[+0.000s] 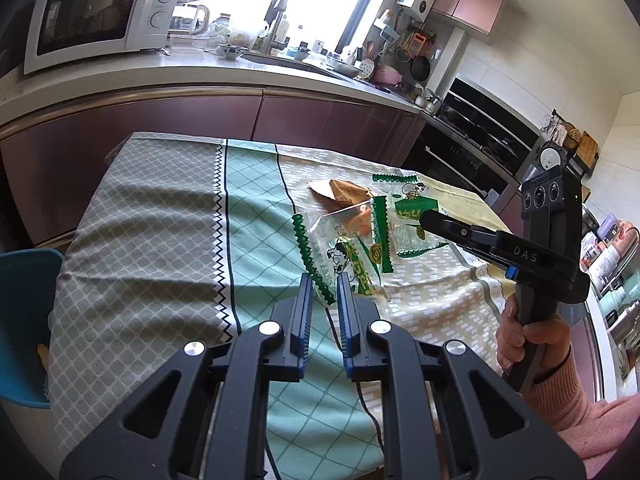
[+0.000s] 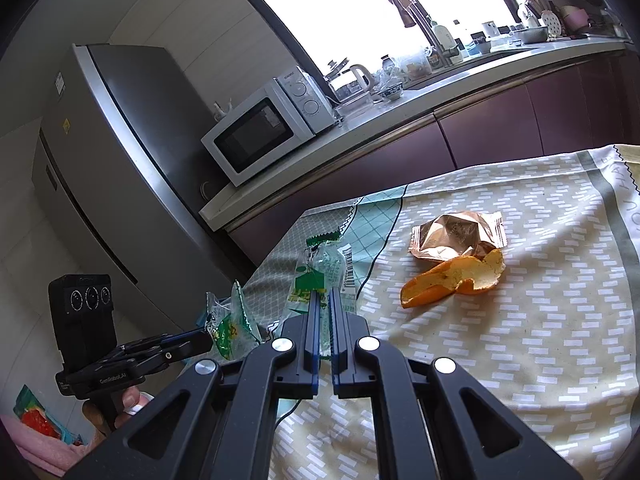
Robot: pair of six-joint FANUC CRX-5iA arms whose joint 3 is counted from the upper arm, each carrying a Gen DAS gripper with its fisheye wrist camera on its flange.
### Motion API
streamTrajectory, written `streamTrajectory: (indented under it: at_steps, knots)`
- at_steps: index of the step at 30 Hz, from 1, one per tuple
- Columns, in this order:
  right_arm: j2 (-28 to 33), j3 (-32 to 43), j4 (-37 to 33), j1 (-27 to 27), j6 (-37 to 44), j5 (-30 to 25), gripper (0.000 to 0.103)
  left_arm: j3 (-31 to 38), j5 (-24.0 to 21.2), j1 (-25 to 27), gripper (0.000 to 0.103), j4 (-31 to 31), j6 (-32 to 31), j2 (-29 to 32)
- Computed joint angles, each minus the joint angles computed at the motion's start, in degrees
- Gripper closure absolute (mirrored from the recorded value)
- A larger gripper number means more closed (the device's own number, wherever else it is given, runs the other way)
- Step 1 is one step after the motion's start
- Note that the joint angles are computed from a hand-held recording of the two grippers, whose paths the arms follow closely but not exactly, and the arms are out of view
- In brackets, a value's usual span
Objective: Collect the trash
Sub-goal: 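Lift both snack wrappers and carry them toward the teal bin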
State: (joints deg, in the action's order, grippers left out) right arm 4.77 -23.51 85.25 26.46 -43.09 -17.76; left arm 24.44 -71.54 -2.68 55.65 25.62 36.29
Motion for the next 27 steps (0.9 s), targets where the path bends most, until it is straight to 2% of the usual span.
streamTrajectory:
  at_steps: [17,27]
  knots:
    - [2.1,2.4,4.0,-1.7,-1.4,5.0,0.099,1.1,1.5,2.6,0.09,0.2,2.2,0.6]
    - [5.3,6.3,3.9,-1.9,0.7,8.5,0.099,1.2,3.1,4.2,0.09,0.9,3.3,0.6]
